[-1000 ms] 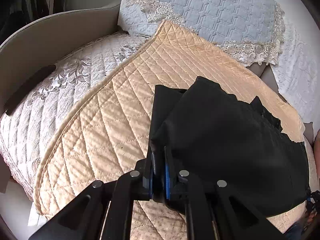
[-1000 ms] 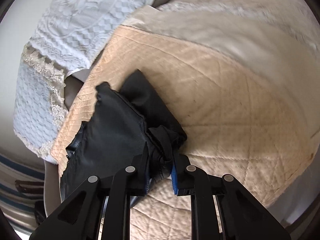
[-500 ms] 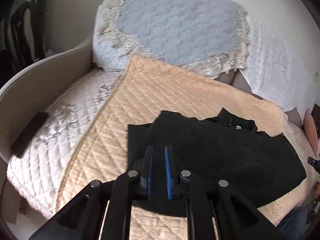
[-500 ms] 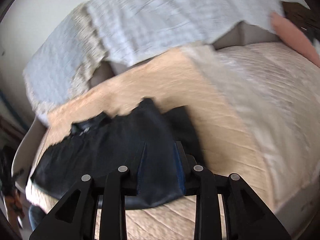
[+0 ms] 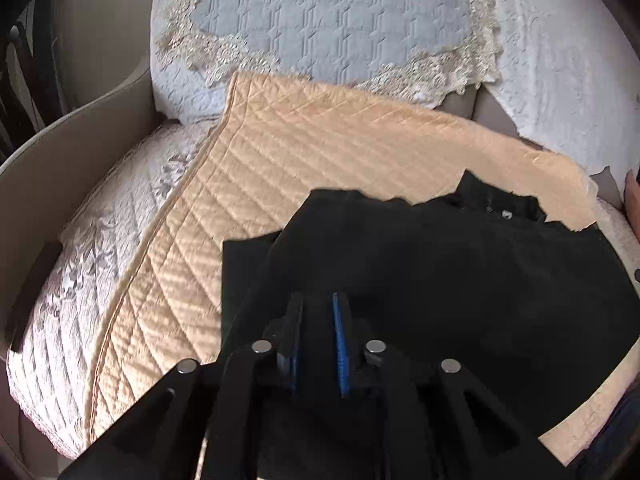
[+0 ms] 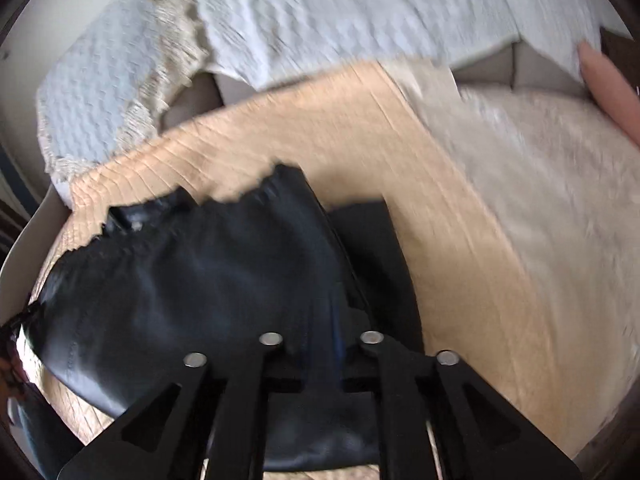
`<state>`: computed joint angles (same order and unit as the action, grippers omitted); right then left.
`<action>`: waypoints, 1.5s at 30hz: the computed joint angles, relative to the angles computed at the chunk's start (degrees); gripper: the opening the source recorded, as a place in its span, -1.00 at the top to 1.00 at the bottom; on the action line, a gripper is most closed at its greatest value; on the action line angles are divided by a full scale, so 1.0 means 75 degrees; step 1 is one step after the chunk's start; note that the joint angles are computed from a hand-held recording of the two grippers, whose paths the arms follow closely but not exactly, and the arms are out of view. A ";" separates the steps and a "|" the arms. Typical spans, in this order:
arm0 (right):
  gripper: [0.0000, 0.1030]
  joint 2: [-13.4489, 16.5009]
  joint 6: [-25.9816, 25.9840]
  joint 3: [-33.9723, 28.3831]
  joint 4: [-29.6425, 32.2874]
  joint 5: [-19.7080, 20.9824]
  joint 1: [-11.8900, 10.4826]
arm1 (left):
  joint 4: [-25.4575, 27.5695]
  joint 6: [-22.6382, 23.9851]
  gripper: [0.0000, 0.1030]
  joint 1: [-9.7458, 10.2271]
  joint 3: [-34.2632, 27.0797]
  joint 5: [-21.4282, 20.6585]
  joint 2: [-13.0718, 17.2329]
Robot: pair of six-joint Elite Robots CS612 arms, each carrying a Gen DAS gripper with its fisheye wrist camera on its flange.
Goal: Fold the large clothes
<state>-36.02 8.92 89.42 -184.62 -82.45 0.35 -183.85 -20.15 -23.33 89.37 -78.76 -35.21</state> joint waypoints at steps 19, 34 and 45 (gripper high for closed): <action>0.47 0.1186 -0.0126 -0.1875 0.1091 -0.0506 0.0153 | 0.0918 -0.0185 0.09 0.0239 -0.1632 -0.0144 0.1078; 0.42 0.0206 -0.0151 -0.0808 0.0810 -0.0923 0.0356 | -0.0274 0.0235 0.10 -0.0011 -0.0300 -0.0043 0.0121; 0.14 -0.0521 -0.0056 0.1036 -0.0448 -0.0847 0.0978 | -0.1100 -0.0499 0.04 -0.0611 0.1499 0.0026 -0.0588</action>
